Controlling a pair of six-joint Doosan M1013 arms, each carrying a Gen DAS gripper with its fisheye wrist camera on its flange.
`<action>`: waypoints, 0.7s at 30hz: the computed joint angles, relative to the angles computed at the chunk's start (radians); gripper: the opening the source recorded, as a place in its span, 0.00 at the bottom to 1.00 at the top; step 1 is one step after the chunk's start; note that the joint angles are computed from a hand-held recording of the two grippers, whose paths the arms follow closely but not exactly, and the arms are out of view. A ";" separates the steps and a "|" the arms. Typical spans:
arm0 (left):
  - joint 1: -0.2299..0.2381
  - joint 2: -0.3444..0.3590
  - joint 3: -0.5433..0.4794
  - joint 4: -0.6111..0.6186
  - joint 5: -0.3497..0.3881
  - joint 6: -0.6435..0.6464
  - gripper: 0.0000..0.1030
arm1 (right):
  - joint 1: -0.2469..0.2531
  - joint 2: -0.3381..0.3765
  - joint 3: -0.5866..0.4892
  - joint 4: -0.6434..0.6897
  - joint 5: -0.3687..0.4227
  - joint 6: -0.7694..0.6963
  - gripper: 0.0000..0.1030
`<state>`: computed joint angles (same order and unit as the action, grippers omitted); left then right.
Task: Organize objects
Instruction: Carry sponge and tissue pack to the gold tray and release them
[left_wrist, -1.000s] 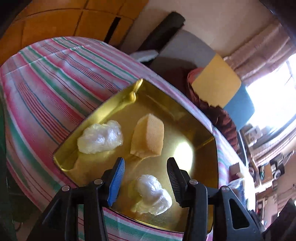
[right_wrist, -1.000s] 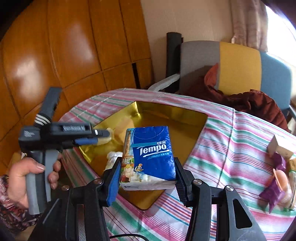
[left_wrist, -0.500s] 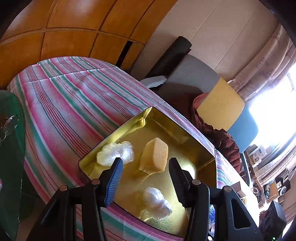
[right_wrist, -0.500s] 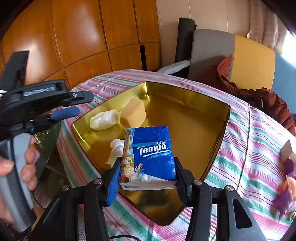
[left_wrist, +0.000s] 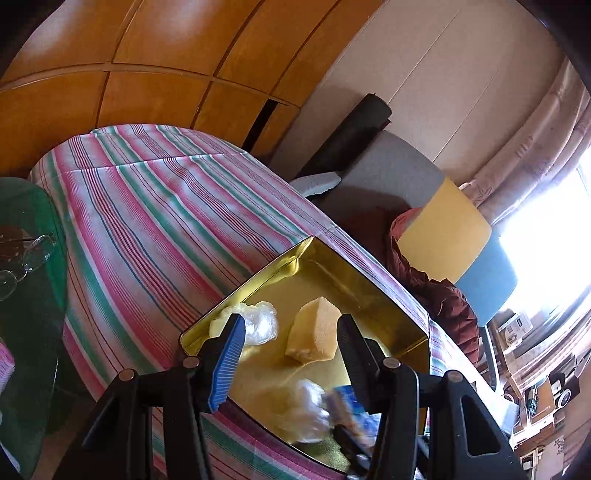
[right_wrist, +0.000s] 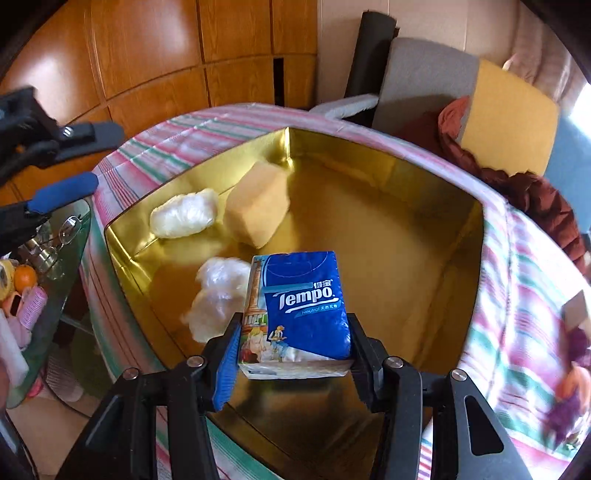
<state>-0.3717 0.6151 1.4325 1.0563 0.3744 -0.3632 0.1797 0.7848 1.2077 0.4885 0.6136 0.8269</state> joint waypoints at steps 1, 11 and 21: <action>-0.001 -0.001 0.001 0.008 0.003 -0.008 0.51 | -0.003 0.009 -0.016 0.047 0.039 -0.021 0.51; -0.001 -0.003 0.003 -0.012 0.007 0.000 0.51 | -0.013 0.017 -0.033 0.134 0.055 -0.051 0.51; -0.004 0.002 -0.005 -0.062 0.007 0.056 0.51 | -0.028 -0.008 0.014 0.244 0.062 -0.147 0.76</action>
